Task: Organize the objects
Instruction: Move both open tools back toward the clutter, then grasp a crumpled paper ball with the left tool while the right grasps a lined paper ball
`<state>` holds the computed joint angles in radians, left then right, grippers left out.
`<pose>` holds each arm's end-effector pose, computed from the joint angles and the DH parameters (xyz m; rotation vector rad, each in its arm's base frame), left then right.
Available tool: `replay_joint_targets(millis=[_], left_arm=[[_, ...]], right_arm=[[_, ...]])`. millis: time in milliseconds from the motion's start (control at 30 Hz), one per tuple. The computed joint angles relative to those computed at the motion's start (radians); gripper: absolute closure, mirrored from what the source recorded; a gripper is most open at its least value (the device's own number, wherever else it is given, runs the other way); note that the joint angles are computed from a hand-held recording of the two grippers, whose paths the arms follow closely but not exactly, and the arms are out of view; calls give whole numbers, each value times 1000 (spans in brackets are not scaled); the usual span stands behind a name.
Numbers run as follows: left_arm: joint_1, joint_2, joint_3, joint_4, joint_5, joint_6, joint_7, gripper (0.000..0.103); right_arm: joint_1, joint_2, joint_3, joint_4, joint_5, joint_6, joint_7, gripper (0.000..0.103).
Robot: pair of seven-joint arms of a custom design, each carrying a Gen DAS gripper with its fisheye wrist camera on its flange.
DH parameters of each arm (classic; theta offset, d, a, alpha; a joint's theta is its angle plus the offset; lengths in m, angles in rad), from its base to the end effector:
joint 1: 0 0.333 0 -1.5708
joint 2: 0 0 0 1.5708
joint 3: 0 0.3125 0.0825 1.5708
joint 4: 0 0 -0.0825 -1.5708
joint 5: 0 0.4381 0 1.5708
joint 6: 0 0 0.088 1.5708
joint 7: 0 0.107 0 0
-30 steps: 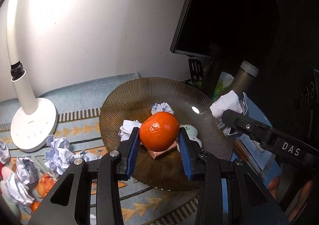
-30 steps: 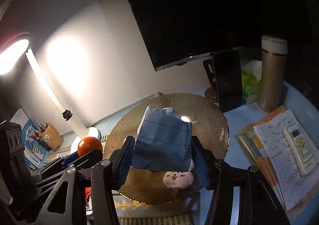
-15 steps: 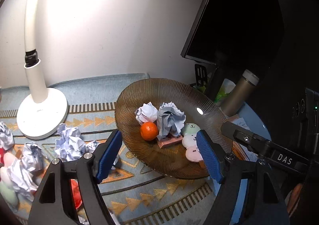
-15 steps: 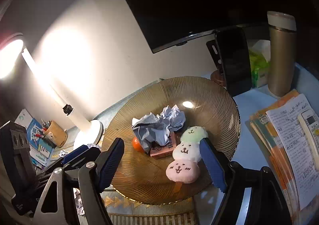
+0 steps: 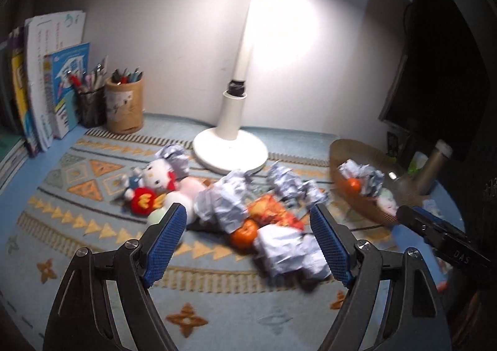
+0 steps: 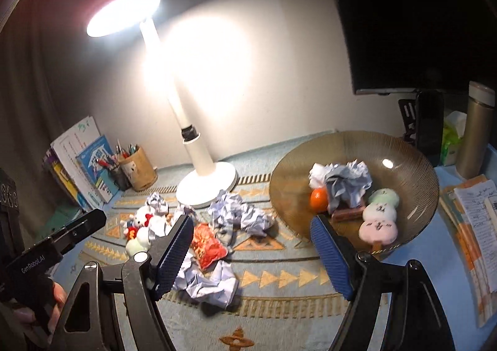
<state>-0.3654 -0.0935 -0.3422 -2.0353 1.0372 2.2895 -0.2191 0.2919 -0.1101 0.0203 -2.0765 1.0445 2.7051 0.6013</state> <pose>0.4773 -0.3887 0.5068 -1.9945 1.1984 -0.8478 0.5936 0.1606 0.5243 -1.8470 1.1273 -0.3024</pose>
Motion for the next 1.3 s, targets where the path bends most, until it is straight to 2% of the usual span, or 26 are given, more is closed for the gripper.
replay_joint_targets(millis=[133,267,333,400,633,700,833,900,1033,1167,1233,1300], left_arm=[[4,-21,3,-102,-64,-57,-25,22],[20,-37,16,-157,-83,9,-60,22],[29,-50,10,-172,-47,26,-95,22],[32,-42,15,-169,-79,48,-69,22],[15,10,5,-104,-79,5,36,22],[18,12,22,-106,-87,100,59,22],[54,40,63,-102,-108,432,47,22],[66,85,74,-70,-152,522,74,22],[56,182,84,10,-324,522,210,24],[32,229,110,38,-357,533,211,28],[26,246,114,50,-382,545,238,31],[19,260,118,64,-403,552,275,34]], right_arm=[[21,31,14,-42,48,1,-94,26],[26,56,35,-52,10,23,-109,26],[26,57,38,-54,19,34,-127,26],[23,64,39,-52,-2,33,-97,22],[7,90,45,-29,-112,19,41,22],[2,88,44,-27,-131,-13,53,22],[-5,74,39,-27,-179,-99,78,22],[-8,84,39,-9,-226,-151,95,22],[-6,131,50,37,-333,-178,152,22],[-8,176,59,77,-391,-172,191,23],[-13,191,63,95,-385,-182,186,27],[-17,204,67,110,-383,-196,182,41]])
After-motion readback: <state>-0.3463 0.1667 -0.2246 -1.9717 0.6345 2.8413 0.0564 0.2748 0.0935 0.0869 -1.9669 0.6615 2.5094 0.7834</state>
